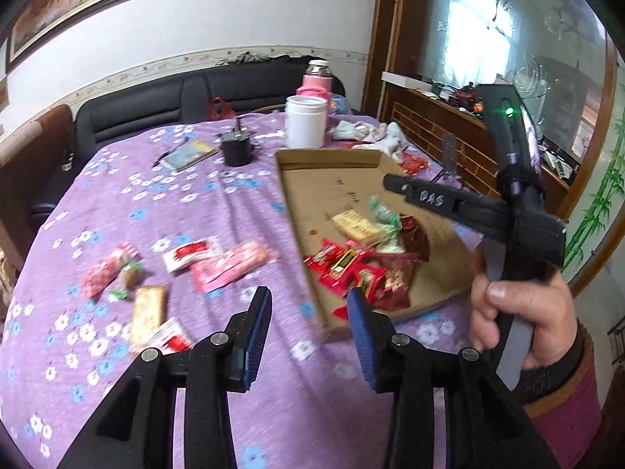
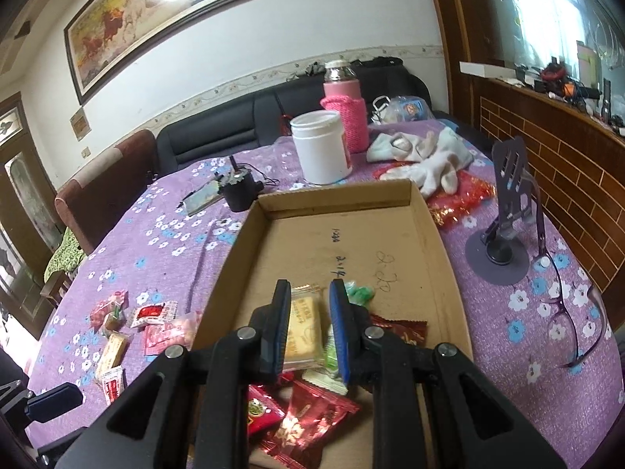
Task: Organize snacks
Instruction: 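Move both grippers back toward the snacks on the tablecloth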
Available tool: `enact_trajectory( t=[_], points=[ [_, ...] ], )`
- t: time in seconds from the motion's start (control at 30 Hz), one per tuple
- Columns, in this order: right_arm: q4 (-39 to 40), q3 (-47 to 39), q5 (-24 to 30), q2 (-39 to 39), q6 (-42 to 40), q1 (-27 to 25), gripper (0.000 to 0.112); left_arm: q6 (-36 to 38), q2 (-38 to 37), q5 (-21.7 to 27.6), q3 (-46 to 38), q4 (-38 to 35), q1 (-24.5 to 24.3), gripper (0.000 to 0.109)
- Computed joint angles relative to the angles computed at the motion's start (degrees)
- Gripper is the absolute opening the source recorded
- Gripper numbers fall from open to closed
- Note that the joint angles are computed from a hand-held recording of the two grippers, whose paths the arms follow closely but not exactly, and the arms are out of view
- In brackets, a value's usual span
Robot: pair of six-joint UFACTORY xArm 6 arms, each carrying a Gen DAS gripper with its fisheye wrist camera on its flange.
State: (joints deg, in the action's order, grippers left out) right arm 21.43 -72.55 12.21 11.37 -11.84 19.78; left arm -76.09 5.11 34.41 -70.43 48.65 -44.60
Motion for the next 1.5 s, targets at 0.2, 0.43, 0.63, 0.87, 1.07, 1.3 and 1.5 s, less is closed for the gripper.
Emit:
enact_trajectory(
  t=[0.2, 0.43, 0.63, 0.87, 1.07, 1.3, 1.5],
  points=[
    [3.2, 1.3, -1.9, -1.3, -4.5, 2.4, 0.023, -4.3, -6.9, 0.5, 9.0, 1.3, 0.6, 0.042],
    [12.3, 0.6, 6.2, -3.9, -14.6, 6.8, 0.027, -9.5, -16.2, -0.2, 20.7, 2.1, 3.6, 0.042],
    [14.7, -2.9, 19.5, -2.3, -19.3, 11.2, 0.035, -10.2, -20.4, -3.0, 27.2, 0.2, 8.6, 0.042],
    [6.7, -6.6, 26.4, 2.6, -15.5, 14.9, 0.035, -10.4, -21.9, -4.7, 29.8, -0.4, 11.8, 0.042],
    [3.2, -8.8, 27.3, 5.7, -14.5, 16.3, 0.039, -9.3, -21.3, -6.5, 30.3, -1.5, 13.2, 0.042],
    [-0.7, -7.8, 24.8, 7.0, -13.4, 17.7, 0.039, -7.9, -19.9, -8.0, 30.2, -3.0, 14.4, 0.042],
    [-2.0, -5.4, 21.4, 5.7, -13.2, 17.1, 0.026, -3.9, -16.1, -7.6, 26.1, -5.4, 14.5, 0.046]
  ],
)
